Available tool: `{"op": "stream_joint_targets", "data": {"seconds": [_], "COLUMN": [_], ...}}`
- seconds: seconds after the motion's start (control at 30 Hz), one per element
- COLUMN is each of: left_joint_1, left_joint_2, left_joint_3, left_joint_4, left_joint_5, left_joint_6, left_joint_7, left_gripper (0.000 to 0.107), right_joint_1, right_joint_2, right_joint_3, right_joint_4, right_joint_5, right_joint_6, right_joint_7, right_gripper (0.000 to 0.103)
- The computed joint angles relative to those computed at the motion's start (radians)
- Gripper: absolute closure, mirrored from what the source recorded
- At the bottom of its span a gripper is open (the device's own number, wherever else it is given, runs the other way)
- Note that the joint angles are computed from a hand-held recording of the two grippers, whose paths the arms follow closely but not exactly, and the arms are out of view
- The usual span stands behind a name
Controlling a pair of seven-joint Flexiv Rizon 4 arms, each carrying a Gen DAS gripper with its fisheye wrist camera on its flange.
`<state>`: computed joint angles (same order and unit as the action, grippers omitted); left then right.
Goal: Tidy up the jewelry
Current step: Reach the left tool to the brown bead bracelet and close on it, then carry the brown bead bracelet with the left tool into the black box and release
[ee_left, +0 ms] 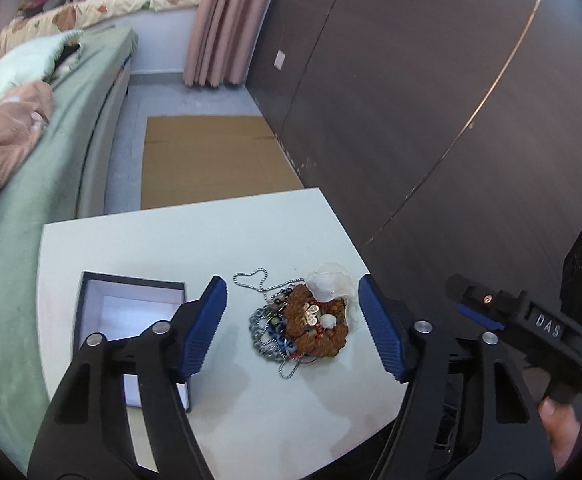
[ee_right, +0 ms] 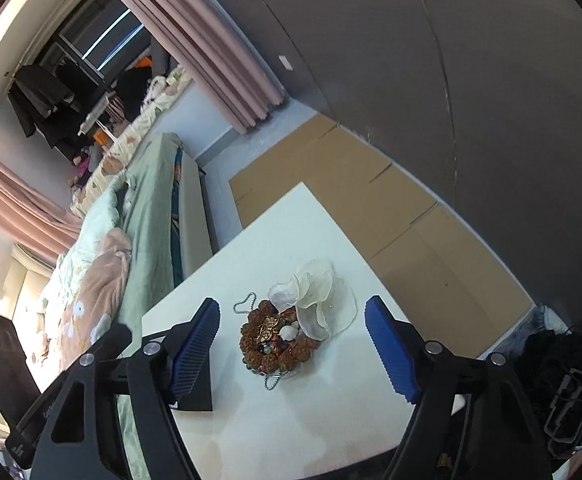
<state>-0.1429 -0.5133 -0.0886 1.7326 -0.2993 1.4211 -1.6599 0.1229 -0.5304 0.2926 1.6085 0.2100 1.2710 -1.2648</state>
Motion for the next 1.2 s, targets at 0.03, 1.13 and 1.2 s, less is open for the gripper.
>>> {"op": "stream_joint_targets", "data": {"seconds": [0.03, 1.13, 1.2], "left_joint_1": [0.000, 0.132, 0.144], "left_joint_2": [-0.014, -0.188, -0.178], "left_joint_3": [0.000, -0.221, -0.244], "left_joint_4": [-0.019, -0.085, -0.072], "left_joint_5": [-0.001, -0.204, -0.226], "left_joint_6": [-0.014, -0.082, -0.060], "left_joint_7": [0.000, 0.267, 0.291], "left_gripper": [0.041, 0.088, 0.088], "right_joint_1": [0.002, -0.042, -0.058], "right_joint_2": [-0.011, -0.299, -0.279], "right_joint_3": [-0.001, 0.113, 0.139], "right_joint_4": [-0.009, -0.288, -0.268], "right_joint_5": [-0.001, 0.155, 0.183], "right_joint_6": [-0.002, -0.098, -0.049], "right_joint_7": [0.000, -0.116, -0.157], "right_gripper": [0.031, 0.101, 0.101]}}
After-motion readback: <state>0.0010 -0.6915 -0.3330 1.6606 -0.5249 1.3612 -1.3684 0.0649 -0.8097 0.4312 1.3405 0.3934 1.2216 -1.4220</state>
